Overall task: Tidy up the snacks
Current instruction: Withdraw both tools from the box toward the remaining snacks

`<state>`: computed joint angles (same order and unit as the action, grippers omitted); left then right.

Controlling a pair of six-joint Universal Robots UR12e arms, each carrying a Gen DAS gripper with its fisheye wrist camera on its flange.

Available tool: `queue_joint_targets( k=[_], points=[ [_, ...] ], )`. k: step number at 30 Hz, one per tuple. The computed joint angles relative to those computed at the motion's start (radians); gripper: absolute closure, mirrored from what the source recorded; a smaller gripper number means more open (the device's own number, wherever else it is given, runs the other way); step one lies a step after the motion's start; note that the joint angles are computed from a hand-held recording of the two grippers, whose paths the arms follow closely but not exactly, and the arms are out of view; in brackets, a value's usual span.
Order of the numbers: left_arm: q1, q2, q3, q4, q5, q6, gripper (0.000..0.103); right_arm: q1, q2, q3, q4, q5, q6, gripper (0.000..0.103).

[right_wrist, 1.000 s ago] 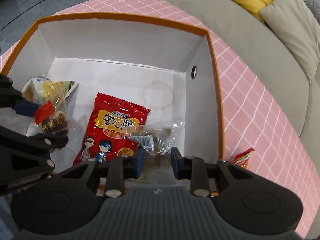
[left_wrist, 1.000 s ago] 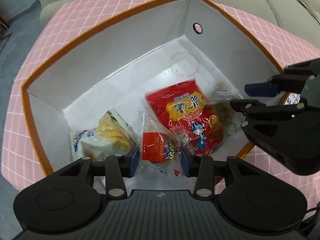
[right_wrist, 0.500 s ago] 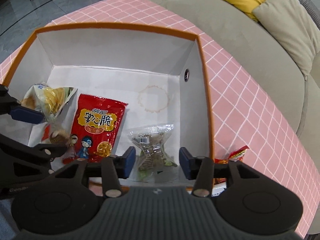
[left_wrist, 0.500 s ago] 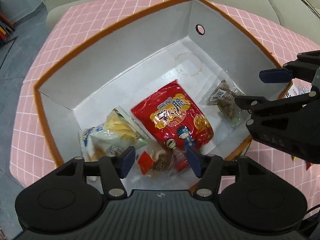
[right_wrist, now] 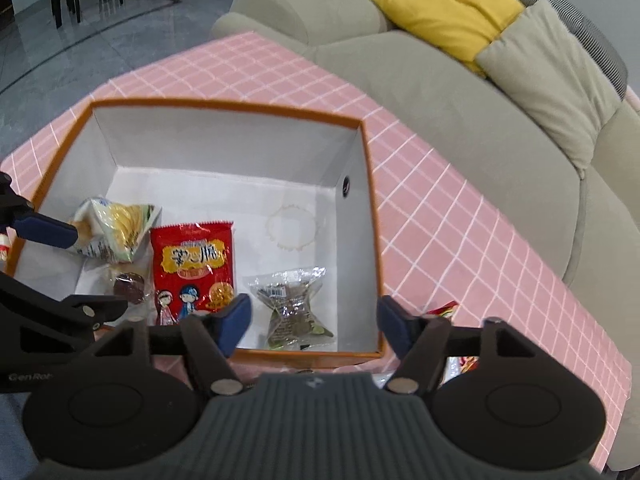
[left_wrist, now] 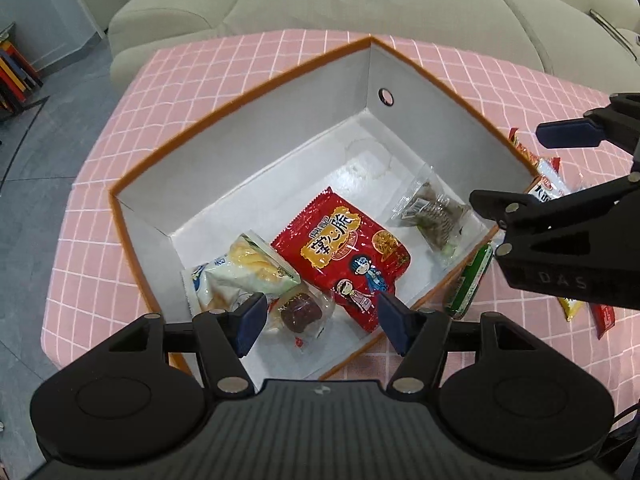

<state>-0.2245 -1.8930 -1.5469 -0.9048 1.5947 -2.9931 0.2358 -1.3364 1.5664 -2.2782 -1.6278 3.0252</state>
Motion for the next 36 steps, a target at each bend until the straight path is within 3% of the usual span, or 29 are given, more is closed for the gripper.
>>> queue_joint_targets(
  k=[9,21,24,30,36],
  points=[
    [-0.006,0.051,-0.064,0.125,-0.024,-0.023,0.029,-0.007,-0.083,0.099,-0.127,0.001,0.098,0.032],
    [-0.038,0.103,-0.185,0.37,-0.043,-0.031,0.029,0.006,-0.2,0.286,-0.361,-0.115,0.232,0.031],
    [-0.042,0.11,-0.212,0.427,-0.078,-0.044,0.029,0.011,-0.226,0.334,-0.424,-0.147,0.266,0.025],
    [-0.048,0.11,-0.245,0.485,-0.148,-0.063,0.029,0.024,-0.269,0.425,-0.516,-0.201,0.297,0.024],
    [-0.058,0.104,-0.269,0.493,-0.195,-0.053,0.029,0.026,-0.31,0.504,-0.532,-0.247,0.329,0.024]
  ],
)
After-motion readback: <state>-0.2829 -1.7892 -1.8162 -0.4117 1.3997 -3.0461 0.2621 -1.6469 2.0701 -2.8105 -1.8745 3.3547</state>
